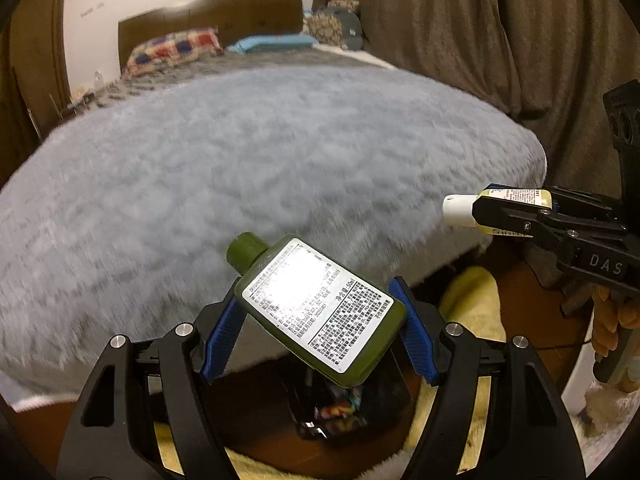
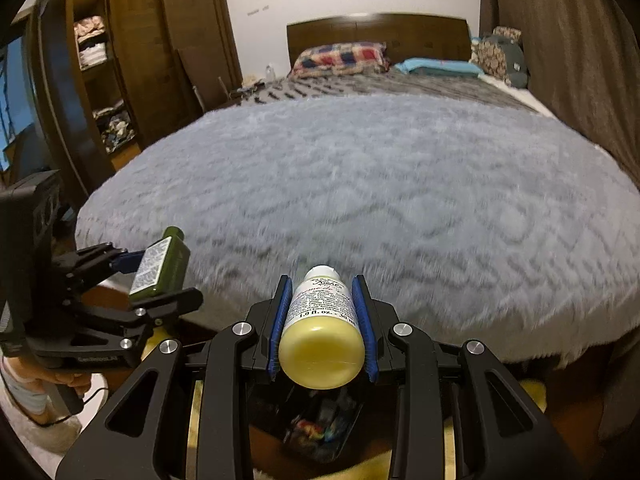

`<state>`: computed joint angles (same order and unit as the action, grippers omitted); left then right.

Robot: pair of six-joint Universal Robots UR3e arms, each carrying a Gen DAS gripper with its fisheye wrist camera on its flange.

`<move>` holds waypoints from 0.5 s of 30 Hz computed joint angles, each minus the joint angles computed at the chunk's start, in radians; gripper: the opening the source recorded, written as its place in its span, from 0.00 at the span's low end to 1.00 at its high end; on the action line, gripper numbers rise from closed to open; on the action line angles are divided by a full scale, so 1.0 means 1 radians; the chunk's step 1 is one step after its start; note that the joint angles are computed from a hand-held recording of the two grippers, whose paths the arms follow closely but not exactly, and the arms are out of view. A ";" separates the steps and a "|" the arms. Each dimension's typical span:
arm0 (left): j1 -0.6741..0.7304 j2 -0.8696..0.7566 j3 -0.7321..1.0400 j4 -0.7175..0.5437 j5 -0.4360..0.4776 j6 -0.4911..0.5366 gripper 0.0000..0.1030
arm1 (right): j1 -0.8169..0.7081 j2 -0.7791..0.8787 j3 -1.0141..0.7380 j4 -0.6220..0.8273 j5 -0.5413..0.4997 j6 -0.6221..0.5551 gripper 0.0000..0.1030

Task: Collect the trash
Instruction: 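Carry the green and yellow bottles down past the bed edge to the bin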

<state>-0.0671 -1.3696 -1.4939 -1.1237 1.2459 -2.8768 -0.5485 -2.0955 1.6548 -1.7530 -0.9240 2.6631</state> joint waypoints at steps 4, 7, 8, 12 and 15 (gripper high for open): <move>-0.008 0.034 -0.117 0.008 0.000 0.001 0.66 | 0.028 -0.029 0.093 0.003 -0.040 0.008 0.31; -0.021 0.038 -0.195 0.033 0.013 -0.003 0.66 | 0.080 -0.022 0.157 -0.041 -0.093 0.036 0.31; -0.023 0.036 -0.220 0.044 0.017 -0.005 0.66 | 0.089 -0.019 0.170 -0.052 -0.102 0.041 0.31; -0.030 0.006 -0.305 0.088 0.026 -0.010 0.66 | 0.153 0.026 0.237 -0.143 -0.171 0.092 0.31; -0.034 -0.030 -0.351 0.129 0.031 -0.015 0.66 | 0.192 0.069 0.297 -0.215 -0.216 0.124 0.31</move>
<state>-0.1010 -1.3995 -1.8449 -0.9947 1.2772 -2.8917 -0.3564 -2.0270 1.9523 -1.9685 -1.1396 2.7874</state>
